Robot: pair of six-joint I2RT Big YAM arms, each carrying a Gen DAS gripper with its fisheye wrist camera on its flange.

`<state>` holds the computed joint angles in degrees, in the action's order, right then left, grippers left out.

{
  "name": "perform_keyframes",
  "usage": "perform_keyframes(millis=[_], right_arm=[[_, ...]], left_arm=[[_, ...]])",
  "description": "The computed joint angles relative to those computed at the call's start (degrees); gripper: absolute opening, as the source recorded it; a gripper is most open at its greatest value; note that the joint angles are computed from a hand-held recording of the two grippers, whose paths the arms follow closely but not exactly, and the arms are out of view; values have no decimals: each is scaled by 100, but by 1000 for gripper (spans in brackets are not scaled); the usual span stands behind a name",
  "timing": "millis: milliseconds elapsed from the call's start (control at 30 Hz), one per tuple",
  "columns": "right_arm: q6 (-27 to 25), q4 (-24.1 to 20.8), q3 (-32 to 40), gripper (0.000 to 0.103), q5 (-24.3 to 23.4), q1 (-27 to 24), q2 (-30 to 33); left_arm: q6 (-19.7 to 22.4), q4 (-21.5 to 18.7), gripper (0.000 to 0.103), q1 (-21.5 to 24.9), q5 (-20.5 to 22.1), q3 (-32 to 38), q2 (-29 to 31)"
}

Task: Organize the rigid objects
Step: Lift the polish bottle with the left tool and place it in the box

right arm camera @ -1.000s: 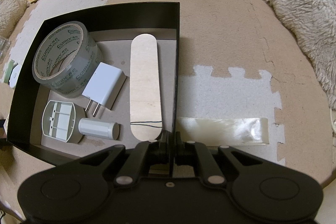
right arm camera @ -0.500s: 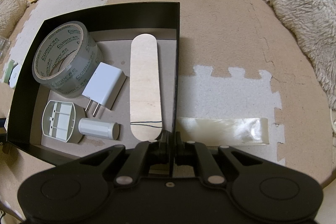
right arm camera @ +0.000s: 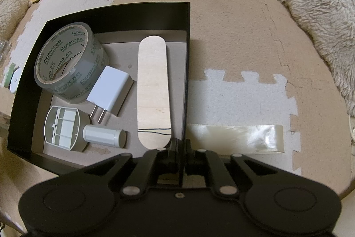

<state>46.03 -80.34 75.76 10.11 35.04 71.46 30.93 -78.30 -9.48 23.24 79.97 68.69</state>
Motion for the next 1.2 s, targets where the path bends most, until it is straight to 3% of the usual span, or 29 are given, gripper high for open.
perform_keyframes(millis=[133, 400, 633, 733, 900, 1000, 1200], right_arm=[[-5, 2, -8, 7, -2, -7, -8], [1, -6, 9, 7, -5, 0, 10], [-6, -1, 8, 7, 0, 5, 12], [-1, 1, 9, 7, -1, 5, 14], [-6, 7, 7, 7, -12, -2, 7], [-4, 4, 7, 7, -9, 0, 7], [-5, 4, 7, 7, -9, -2, 7]], left_arm=[[-98, 113, 32, 36, 109, 31, -32], [-757, 443, 32, -142, 949, 247, -118], [-1055, 1133, 32, -747, 493, 100, -70], [-1287, 987, 32, -871, 492, 181, 112], [-1287, 762, 32, -1073, 580, 51, 147], [-1575, 686, 32, -1133, 882, -4, 182], [-2507, 951, 32, -1356, 1085, -242, 181]])
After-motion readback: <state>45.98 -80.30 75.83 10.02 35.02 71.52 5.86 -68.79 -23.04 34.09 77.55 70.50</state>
